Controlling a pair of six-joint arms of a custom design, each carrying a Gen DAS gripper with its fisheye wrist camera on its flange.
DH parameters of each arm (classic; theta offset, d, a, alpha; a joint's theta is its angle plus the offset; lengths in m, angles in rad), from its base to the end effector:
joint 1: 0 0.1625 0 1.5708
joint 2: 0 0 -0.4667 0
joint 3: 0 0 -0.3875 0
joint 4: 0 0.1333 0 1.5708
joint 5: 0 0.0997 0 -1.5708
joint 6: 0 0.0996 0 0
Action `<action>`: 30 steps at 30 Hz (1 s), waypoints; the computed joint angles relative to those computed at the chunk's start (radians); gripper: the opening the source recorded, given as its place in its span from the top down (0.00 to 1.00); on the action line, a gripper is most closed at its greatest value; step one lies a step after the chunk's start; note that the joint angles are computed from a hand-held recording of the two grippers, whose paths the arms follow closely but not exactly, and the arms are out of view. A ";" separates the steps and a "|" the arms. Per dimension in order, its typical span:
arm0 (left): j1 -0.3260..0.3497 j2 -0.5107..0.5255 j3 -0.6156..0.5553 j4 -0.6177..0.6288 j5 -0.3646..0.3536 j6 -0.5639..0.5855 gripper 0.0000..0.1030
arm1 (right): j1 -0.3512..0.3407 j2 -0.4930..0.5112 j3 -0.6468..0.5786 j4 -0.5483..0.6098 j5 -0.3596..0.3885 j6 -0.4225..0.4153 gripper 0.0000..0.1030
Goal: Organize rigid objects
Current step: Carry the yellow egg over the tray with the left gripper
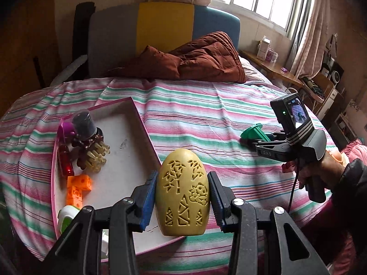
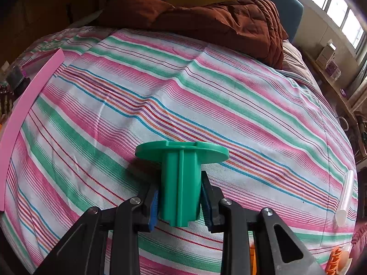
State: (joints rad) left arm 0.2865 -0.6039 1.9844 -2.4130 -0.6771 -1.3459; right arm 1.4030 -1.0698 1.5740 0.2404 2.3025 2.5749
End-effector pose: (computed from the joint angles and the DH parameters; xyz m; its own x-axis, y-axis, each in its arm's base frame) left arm -0.4306 -0.3468 -0.0577 -0.7569 -0.0773 -0.6490 0.3847 0.7500 -0.5380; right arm -0.0261 -0.5538 0.2611 -0.6104 0.1548 0.7768 -0.2543 0.8905 -0.3773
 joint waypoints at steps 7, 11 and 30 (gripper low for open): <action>0.017 -0.052 0.073 -0.055 -0.028 -0.079 0.58 | 0.003 0.001 0.001 -0.011 0.012 -0.015 0.71; 0.044 -0.107 0.124 -0.079 -0.031 -0.149 0.58 | 0.008 -0.002 0.009 -0.026 0.026 -0.035 0.71; 0.248 -0.102 0.078 -0.260 -0.067 -0.027 0.58 | 0.022 0.011 0.010 -0.068 0.071 -0.102 0.71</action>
